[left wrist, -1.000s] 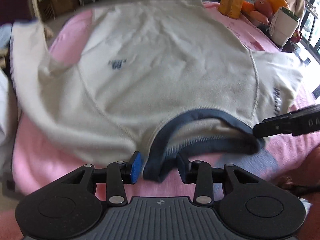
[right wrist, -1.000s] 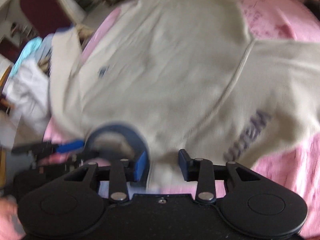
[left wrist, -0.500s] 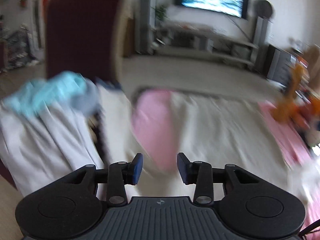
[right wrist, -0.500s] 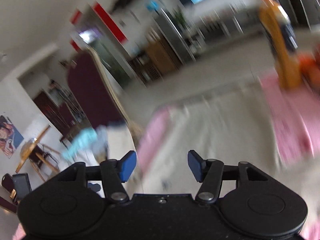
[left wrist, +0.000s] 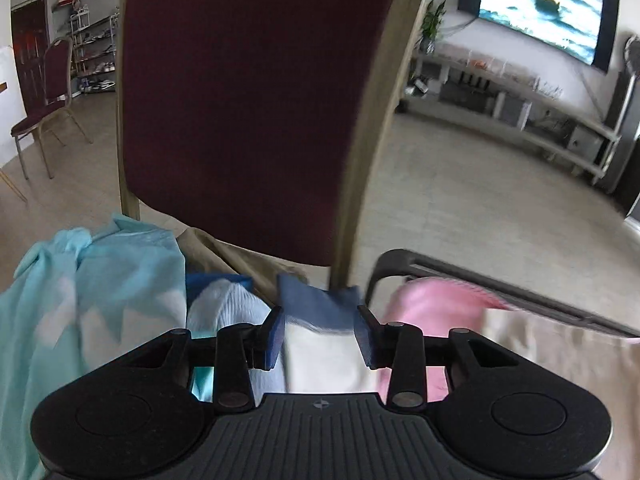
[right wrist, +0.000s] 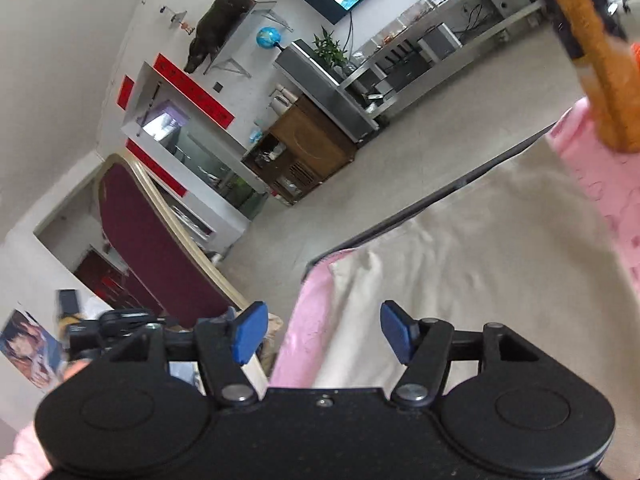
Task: Fold clothes
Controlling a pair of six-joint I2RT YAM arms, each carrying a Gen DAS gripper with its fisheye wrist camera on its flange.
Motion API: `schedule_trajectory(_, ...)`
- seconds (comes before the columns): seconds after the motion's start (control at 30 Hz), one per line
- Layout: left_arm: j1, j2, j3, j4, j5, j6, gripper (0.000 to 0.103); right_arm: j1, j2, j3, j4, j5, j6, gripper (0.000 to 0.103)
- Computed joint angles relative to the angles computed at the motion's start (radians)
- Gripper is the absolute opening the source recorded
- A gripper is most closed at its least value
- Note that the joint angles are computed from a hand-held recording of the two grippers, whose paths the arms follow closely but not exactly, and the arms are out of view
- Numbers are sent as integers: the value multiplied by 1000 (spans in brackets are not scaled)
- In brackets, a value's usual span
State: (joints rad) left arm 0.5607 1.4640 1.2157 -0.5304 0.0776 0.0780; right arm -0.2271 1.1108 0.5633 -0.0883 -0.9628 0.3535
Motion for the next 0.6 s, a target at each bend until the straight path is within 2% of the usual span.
schedule_trajectory(0.1, -26, 83, 27, 37, -82, 8, 37, 0, 11, -27, 41, -20, 13, 62)
schedule_trajectory(0.17, -43, 130, 40, 57, -138, 16, 37, 35, 29, -32, 73, 4, 37, 63)
schedule_trajectory(0.33, -62, 166, 19, 108, -177, 52, 35, 42, -8, -61, 92, 20, 30, 68)
schedule_trajectory(0.37, -65, 157, -1, 128, -184, 65, 13, 44, -19, -66, 95, 30, 23, 68)
schedule_trajectory(0.4, -67, 132, -32, 159, -189, 70, 5, 44, -32, -72, 96, 41, 13, 68)
schedule_trajectory(0.53, -68, -81, -195, 258, -174, 81, 4, 37, -92, -99, 103, 73, -19, 68)
schedule_trajectory(0.6, -57, -237, -253, 233, -140, 76, 4, 11, -140, -118, 103, 64, -20, 68)
